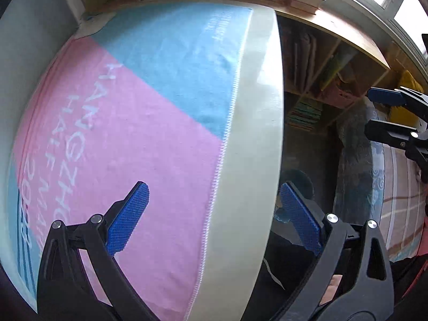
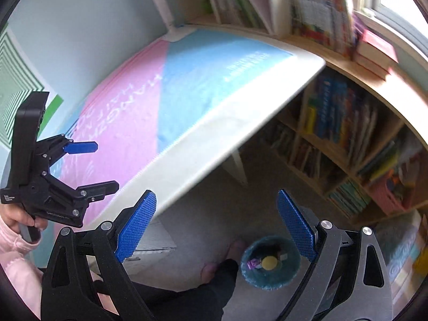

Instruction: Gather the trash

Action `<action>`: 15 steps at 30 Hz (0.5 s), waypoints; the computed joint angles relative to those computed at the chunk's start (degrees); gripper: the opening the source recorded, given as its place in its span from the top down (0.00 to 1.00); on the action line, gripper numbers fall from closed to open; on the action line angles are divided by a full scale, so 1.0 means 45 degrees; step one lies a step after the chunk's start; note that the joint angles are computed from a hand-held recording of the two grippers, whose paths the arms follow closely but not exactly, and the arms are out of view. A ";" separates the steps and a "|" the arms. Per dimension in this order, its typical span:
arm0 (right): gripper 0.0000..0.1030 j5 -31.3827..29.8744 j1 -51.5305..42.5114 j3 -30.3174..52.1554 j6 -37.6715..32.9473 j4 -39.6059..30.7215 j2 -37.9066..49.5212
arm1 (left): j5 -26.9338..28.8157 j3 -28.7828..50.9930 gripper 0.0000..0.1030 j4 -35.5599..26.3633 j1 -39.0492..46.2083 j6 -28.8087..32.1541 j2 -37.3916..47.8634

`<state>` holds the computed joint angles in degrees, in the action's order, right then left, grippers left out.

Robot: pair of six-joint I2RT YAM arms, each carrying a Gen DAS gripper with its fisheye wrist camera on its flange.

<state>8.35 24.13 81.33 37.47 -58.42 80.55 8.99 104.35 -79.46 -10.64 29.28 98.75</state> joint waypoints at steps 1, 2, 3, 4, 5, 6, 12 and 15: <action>0.12 -0.0174 -0.0016 0.0395 -0.0293 0.0099 0.0429 | -0.0014 0.0149 0.07 -0.0025 0.0303 -0.0041 0.0088; 0.12 -0.0332 -0.0030 0.0774 -0.0578 0.0196 0.0845 | -0.0118 0.0207 0.07 0.0006 0.0598 -0.0074 0.0114; 0.12 -0.0456 -0.0030 0.1148 -0.0792 0.0261 0.1246 | -0.0255 0.0217 0.07 0.0073 0.0799 -0.0106 0.0105; 0.12 -0.0629 -0.0024 0.1584 -0.1051 0.0313 0.1689 | -0.0352 0.0219 0.07 0.0166 0.1065 -0.0139 0.0096; 0.12 -0.0747 -0.0019 0.1966 -0.1230 0.0330 0.2061 | -0.0413 0.0141 0.07 0.0268 0.1169 -0.0295 0.0060; 0.12 -0.0906 0.0011 0.2456 -0.1445 0.0345 0.2518 | -0.0470 0.0218 0.07 0.0258 0.1494 -0.0432 0.0120; 0.12 -0.1666 0.0290 0.5594 -0.2866 -0.0193 0.5084 | -0.1031 0.0150 0.07 0.0824 0.2855 -0.1046 0.0110; 0.12 -0.2021 0.0474 0.7234 -0.3519 -0.0629 0.6292 | -0.1095 0.0315 0.07 0.0885 0.3495 -0.1318 0.0288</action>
<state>-0.74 26.26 113.88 21.64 -61.25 108.86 4.06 105.77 -75.48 5.09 23.35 100.04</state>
